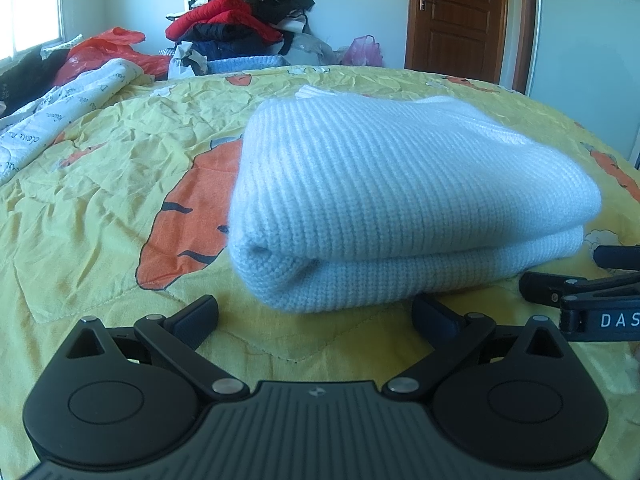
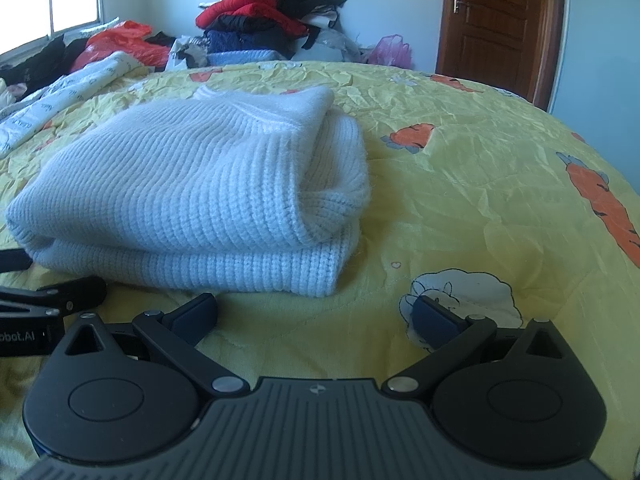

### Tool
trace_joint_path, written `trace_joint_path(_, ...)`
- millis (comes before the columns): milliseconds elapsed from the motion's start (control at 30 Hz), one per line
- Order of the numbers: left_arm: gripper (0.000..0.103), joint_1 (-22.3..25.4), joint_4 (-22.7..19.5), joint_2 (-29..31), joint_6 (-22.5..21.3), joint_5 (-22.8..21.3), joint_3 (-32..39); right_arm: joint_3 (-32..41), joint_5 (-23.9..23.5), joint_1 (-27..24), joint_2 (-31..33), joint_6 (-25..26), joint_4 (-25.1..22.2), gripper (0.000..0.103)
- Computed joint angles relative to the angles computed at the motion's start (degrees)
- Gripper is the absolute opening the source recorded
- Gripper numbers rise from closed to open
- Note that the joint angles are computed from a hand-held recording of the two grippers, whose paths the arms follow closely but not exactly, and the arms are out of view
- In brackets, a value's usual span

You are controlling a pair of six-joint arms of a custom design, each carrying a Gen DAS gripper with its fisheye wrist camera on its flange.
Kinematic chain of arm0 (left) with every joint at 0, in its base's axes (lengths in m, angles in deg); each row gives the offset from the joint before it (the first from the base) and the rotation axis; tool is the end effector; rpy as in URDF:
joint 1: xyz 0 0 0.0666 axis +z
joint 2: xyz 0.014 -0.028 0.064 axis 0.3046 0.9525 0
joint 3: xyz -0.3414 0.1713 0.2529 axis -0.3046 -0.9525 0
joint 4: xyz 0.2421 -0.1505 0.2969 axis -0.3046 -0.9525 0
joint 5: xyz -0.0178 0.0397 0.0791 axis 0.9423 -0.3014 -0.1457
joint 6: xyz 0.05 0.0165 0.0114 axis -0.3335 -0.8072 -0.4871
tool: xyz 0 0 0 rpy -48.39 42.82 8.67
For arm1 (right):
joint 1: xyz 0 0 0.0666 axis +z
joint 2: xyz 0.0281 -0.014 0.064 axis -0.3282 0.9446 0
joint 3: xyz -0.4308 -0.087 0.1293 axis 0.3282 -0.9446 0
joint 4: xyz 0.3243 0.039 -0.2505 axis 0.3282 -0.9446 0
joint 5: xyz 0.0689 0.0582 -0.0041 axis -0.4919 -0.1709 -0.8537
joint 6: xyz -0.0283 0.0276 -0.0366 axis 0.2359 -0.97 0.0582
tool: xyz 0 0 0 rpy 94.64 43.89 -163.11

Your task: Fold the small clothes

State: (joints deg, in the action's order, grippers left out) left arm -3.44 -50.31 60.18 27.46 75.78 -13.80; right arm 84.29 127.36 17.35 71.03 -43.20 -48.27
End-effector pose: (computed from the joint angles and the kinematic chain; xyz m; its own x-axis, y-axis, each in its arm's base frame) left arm 0.4578 -0.1879 0.3264 -0.4848 0.4387 -0.7567 0.6665 0.7455 0.0051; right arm 0.3449 0.2241 0.3224 -0.5658 0.3430 -0.7499 0.5149 0.8572 0.0035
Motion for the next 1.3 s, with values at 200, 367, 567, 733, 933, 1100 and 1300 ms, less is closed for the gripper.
trace_joint_path(200,0.103,0.5,6.1,-6.4,3.5,-2.2,-4.4,2.2,-2.1,1.5,-2.5,-2.6,-5.6,0.103)
trace_joint_path(367,0.103,1.0,8.7,-13.1,4.0,-3.9,-7.3,3.3,-0.9,3.9,-4.7,-4.0,-6.9,0.103)
trace_joint_path(567,0.103,3.3,0.0,-14.7,5.0,2.8,-4.4,5.1,0.6,5.9,-4.7,-2.3,-8.0,0.103)
trace_joint_path(733,0.103,3.2,-0.6,-14.8,4.9,2.5,-4.1,5.0,0.5,6.2,-5.3,-1.4,-6.7,0.103)
trace_joint_path(933,0.103,3.7,-5.1,-13.1,5.7,3.7,-2.2,4.8,0.6,6.2,-5.5,-2.3,-6.8,0.103)
trace_joint_path(1100,0.103,4.0,-5.2,-12.8,6.2,4.3,-2.1,4.5,0.6,6.2,-5.6,-2.5,-6.7,0.103)
trace_joint_path(1300,0.103,4.0,-4.5,-12.9,6.4,5.3,-2.3,4.2,0.4,6.1,-5.7,-2.6,-6.4,0.103)
